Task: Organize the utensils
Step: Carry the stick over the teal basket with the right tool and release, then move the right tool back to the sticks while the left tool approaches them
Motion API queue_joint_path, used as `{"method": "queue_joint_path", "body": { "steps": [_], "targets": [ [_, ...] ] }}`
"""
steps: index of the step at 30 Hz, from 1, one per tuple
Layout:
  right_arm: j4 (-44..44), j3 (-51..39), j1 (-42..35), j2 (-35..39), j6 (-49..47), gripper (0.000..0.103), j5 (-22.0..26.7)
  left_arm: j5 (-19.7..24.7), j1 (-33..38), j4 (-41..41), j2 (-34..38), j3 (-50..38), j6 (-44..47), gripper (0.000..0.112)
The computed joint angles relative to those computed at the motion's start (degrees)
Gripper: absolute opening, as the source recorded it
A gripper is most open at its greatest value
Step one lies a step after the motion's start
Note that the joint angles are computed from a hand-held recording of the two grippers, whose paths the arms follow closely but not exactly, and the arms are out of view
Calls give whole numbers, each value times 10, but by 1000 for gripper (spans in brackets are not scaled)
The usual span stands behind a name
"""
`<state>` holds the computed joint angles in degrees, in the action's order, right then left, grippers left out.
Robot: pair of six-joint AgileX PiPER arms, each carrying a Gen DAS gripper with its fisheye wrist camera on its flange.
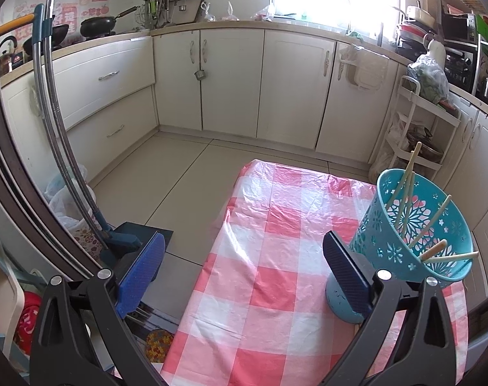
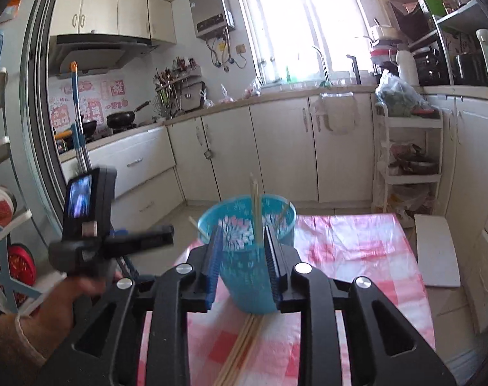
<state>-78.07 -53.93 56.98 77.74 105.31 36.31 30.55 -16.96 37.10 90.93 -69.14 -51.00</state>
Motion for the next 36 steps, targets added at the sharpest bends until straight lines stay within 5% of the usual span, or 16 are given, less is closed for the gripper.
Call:
{"method": "queue_joint_path", "body": {
  "steps": [9, 36],
  "targets": [
    [166, 38, -39, 108, -36, 28, -90, -8, 21, -9, -7, 12, 8, 95],
    [223, 29, -39, 151, -71, 28, -93, -48, 152, -112, -39, 68, 117, 95]
  ]
}}
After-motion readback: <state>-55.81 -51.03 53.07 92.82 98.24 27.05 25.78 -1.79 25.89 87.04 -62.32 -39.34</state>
